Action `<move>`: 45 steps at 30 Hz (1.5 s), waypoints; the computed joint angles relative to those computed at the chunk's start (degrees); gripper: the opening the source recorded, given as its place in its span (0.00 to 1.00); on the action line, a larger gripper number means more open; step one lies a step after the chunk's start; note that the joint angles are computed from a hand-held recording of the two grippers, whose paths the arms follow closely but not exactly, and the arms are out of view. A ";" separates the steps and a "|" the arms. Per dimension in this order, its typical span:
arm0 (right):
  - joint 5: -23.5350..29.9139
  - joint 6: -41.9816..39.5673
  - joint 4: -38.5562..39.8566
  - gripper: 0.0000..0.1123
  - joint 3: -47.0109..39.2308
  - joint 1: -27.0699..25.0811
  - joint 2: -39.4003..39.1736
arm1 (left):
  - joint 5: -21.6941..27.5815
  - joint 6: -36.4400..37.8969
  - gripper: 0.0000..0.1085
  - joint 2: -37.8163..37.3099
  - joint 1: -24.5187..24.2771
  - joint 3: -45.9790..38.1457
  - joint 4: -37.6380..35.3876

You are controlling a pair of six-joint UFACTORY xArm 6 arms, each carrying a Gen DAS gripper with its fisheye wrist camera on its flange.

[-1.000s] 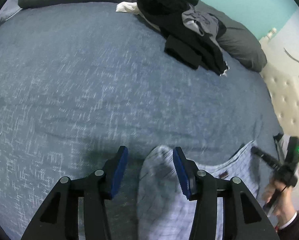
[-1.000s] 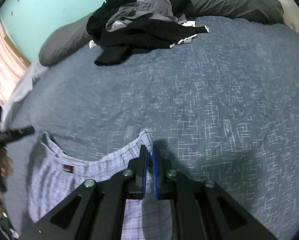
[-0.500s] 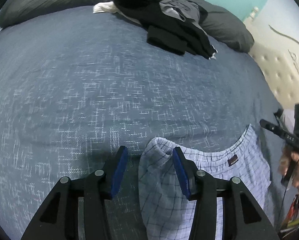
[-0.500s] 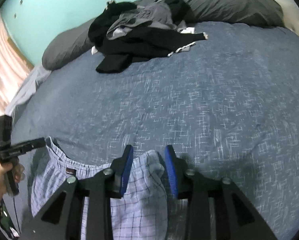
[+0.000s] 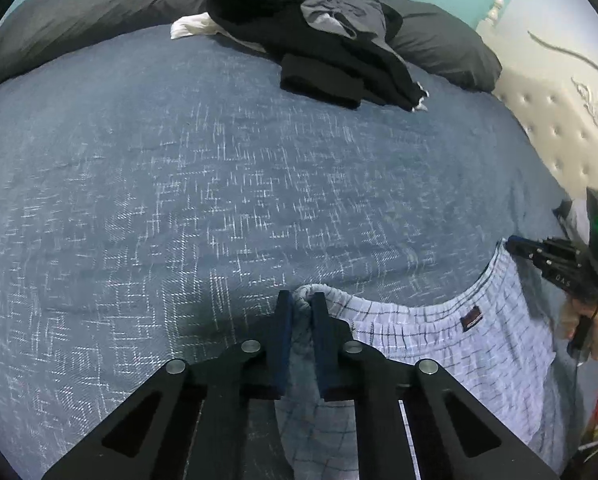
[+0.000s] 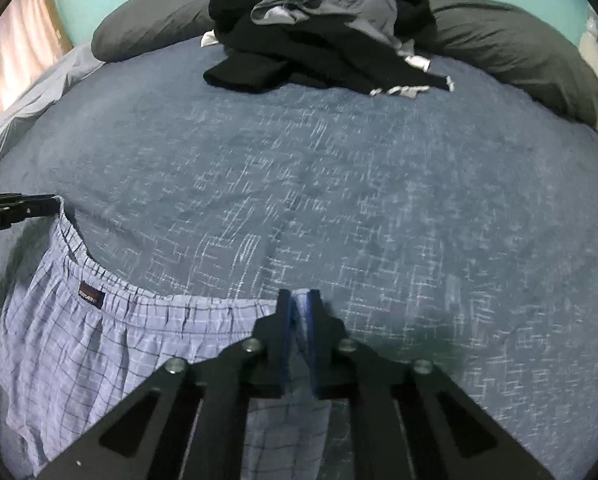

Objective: Fold clothes
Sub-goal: 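Open both grippers and regrasp the plaid boxers waistband, then lower the held boxers onto the bed and open both grippers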

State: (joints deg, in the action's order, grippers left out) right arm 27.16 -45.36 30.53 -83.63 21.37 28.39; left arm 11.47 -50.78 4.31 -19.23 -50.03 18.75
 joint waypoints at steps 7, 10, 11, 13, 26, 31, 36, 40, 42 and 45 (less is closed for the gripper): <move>-2.35 0.44 4.06 0.04 -0.74 -1.04 0.43 | 0.76 -2.58 0.00 -0.30 1.35 -0.90 -1.59; -1.51 1.17 4.53 0.04 -1.88 -1.29 1.26 | -0.50 1.72 0.00 0.03 1.46 -0.59 -6.14; -1.26 1.13 4.72 0.04 -2.19 -1.31 1.52 | -1.29 4.70 0.00 0.11 1.22 -0.27 -9.03; -0.93 0.69 4.89 0.04 -2.56 -1.23 1.89 | -2.33 10.97 0.00 0.26 0.50 0.38 -15.11; 1.01 -0.79 6.43 0.04 -1.39 -2.34 1.13 | -2.90 24.31 0.33 0.92 -2.26 1.08 -23.67; 1.15 -1.24 6.90 0.04 -1.21 -2.44 0.94 | -0.73 21.52 0.26 2.60 -2.00 -0.91 -16.86; 1.24 -2.60 8.00 0.04 -0.66 -2.67 0.57 | -0.26 17.48 0.08 2.87 -1.47 -1.66 -11.56; 0.71 -4.53 9.80 0.04 0.33 -2.66 -0.05 | -1.01 13.37 0.08 2.12 -0.67 -1.68 -8.07; 0.44 -5.27 10.45 0.04 0.57 -2.59 -0.25 | -0.78 11.71 0.08 1.98 -0.21 -2.04 -7.28; -1.04 -6.13 11.33 0.04 1.00 -2.19 -0.52 | 0.58 9.89 0.07 2.53 0.24 -3.43 -6.42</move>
